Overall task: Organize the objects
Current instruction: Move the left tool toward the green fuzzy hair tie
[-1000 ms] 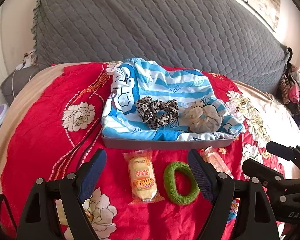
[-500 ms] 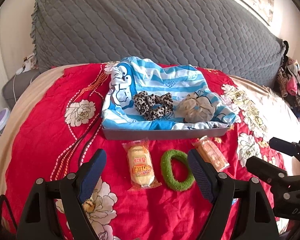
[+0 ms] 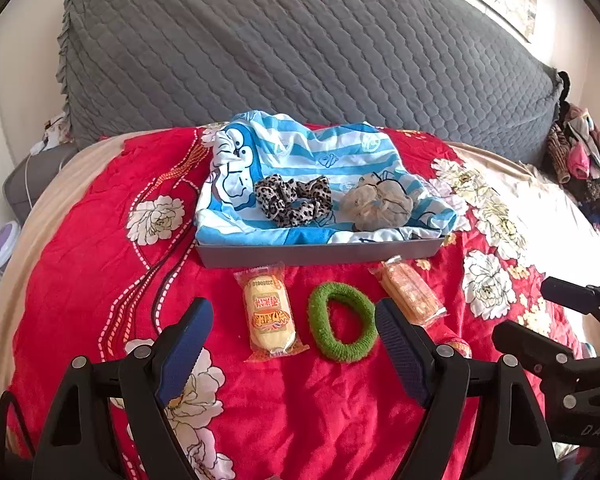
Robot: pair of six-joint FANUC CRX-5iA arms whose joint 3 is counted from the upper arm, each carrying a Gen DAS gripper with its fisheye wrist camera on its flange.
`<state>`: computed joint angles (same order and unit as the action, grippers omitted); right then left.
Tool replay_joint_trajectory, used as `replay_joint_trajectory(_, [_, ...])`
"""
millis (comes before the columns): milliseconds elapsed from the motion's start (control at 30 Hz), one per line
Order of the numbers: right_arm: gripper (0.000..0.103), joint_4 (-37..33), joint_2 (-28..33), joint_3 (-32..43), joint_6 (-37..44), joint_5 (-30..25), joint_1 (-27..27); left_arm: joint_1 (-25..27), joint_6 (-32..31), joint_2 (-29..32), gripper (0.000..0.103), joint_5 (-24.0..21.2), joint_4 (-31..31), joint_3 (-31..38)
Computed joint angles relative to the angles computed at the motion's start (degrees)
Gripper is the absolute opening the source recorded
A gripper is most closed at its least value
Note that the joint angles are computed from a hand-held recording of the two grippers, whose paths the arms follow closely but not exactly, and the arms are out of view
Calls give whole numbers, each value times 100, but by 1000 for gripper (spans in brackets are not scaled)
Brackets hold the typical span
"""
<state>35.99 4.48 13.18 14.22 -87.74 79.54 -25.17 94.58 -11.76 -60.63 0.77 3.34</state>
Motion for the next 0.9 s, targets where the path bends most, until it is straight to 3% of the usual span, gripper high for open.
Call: replay_joint_trajectory(900, [82,-329,105,-67,20,-248,229,-256,5,16,84,-49,-102,-114])
